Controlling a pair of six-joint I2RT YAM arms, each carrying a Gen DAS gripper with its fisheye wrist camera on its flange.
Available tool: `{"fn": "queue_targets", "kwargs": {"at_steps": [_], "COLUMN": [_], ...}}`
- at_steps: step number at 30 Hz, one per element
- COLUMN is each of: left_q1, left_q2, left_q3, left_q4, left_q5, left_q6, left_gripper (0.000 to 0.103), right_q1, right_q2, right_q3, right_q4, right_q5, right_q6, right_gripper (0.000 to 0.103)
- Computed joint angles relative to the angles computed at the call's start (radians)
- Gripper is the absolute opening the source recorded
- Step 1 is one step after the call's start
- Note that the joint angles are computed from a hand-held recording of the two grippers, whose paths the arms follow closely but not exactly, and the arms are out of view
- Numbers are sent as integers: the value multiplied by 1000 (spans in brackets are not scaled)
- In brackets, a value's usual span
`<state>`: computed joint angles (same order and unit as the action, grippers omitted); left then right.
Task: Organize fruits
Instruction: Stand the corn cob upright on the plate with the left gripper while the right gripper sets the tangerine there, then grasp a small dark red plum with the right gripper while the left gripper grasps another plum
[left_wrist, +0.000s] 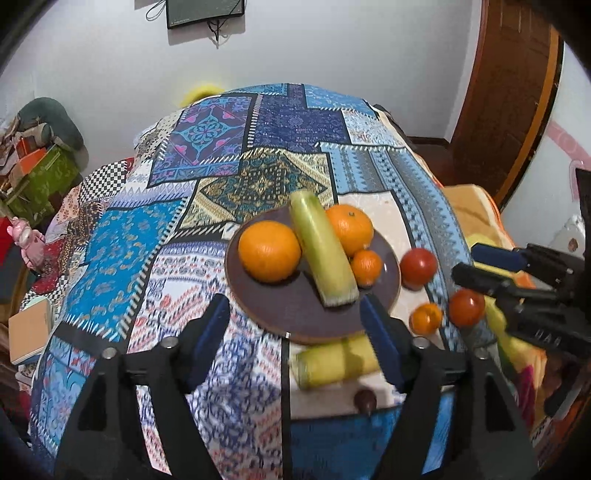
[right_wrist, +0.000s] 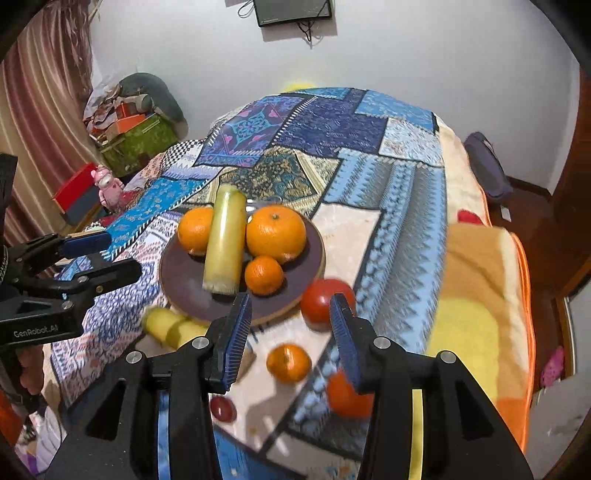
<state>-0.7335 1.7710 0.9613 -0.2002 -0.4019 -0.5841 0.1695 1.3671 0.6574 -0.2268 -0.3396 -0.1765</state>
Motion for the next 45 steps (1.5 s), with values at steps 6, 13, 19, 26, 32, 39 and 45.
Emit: {"fn": "queue_targets", "kwargs": {"at_steps": [6,13,19,26,32,39,45], "left_q1": [-45,-125,-142,-129,-120,-115,-115], "left_q2": [-23,17,82,145,190,207,168], "left_q3": [-63,-114,-115,-89,-42,-34,-71], "left_q4": [1,51,93,130,130,147,158], "left_q5": [34,67,107,144,155,158,153], "left_q6": [-57,-123,-132,-111,-83,-76,-91], "left_gripper": [79,79,55,42,32,15,14], "right_q1": [-9,49,111,144,161,153,124], "right_q2": [-71,-119,-77,7,64,65,16], "right_q3": [-82,-182,-218,-208,-193,-199,-207], "right_q4": [-31,-16,37,83,120,133,111], "right_q5": [-16,-24,-8,-16,-14,-31,-50], "right_q6": [-15,4,23,34,45,42,40], "right_gripper": [41,41,36,26,20,18,17]}}
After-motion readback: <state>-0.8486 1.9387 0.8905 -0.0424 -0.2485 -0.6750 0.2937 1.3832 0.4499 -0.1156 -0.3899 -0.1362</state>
